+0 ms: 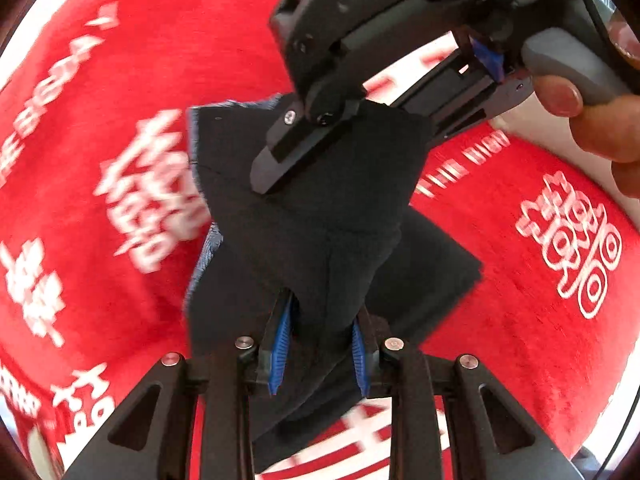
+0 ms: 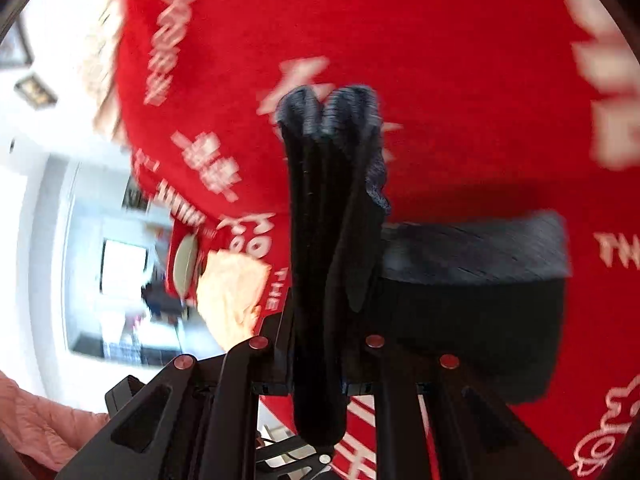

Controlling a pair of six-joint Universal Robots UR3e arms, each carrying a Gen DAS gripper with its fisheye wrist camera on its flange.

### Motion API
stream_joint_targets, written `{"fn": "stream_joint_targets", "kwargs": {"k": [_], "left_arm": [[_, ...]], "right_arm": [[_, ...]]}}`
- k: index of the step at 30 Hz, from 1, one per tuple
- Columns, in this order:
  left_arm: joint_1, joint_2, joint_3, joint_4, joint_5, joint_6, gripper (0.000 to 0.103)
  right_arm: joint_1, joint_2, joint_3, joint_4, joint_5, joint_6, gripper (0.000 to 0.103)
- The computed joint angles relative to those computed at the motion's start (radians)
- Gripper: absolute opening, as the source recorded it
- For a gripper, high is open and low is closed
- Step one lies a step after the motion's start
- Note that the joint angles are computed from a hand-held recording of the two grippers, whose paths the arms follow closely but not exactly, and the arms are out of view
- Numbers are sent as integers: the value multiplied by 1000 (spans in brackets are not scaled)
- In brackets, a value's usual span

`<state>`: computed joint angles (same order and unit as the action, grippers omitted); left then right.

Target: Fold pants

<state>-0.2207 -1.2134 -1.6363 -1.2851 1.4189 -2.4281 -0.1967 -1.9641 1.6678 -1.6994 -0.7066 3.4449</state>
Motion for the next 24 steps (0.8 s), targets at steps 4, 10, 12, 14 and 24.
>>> {"fn": "stream_joint_targets", "kwargs": {"k": [4,10,12,14,24], "left_arm": [[-173,-81,-95,107,135,-81,27],[-225,-81,-211,187,194,-72,51],[-206,-63,-194,130,176,-67,70],[-166,-31,-170,60,147,-47,70],[271,-132,191,-241,-50,-59,70]], "right_arm": [[-252,-265,290,251,74,-253,17],[-448,-428,484,513,66,-526,21],[-515,-469,475,648,68,-615,21],[-558,-494,430,762,38,-669,25],[-165,-205,7,366,-386,-135,69]]}}
